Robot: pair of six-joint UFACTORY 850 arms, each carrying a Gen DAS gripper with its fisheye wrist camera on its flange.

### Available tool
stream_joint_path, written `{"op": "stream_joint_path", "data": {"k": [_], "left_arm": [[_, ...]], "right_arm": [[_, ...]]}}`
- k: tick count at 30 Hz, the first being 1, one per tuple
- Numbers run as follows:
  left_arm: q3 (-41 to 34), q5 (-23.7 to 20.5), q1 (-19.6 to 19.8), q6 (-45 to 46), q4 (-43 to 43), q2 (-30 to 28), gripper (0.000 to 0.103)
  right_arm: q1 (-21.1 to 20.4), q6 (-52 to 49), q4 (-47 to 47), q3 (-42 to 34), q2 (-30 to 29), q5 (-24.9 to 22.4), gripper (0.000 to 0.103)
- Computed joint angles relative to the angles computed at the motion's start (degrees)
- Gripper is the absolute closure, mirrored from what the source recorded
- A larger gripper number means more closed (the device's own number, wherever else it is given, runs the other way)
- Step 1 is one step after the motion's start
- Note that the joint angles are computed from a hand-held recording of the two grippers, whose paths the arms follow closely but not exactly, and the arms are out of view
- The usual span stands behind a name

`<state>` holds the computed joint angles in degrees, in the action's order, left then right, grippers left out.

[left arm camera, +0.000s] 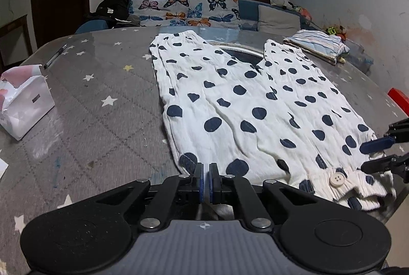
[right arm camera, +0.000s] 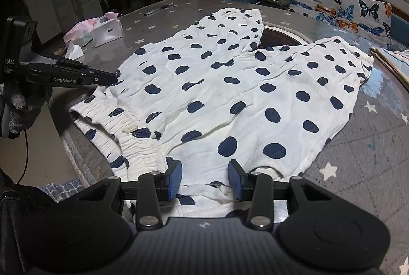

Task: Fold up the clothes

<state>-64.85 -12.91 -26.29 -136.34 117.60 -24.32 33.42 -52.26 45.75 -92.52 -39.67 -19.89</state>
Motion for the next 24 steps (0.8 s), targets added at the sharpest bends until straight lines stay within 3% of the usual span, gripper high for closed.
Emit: {"op": "stream_joint_path", "data": {"k": [7, 15, 22, 24], "left_arm": [[0.32, -1.04, -0.27, 4.49, -3.03, 1.35, 0.098], [-4.77, -0.04, -1.25, -12.43, 17.73, -1.29, 0.097], [-8.32, 4.39, -1.47, -0.53, 7.60, -5.31, 0.097], [-7.74, 4.65, -1.32, 0.26, 6.93, -5.09, 0.097]], "right_arm": [[-0.19, -1.98, 1.17, -0.62, 0.24, -0.61, 0.063], [-0.43, -4.42, 3.64, -4.09, -1.44, 0.87, 0.062], [-1.45, 5.70, -3.75, -5.41, -3.44, -0.16, 0.062], [-1.75, 3.96, -1.89, -4.48, -2.80, 0.03, 0.062]]}}
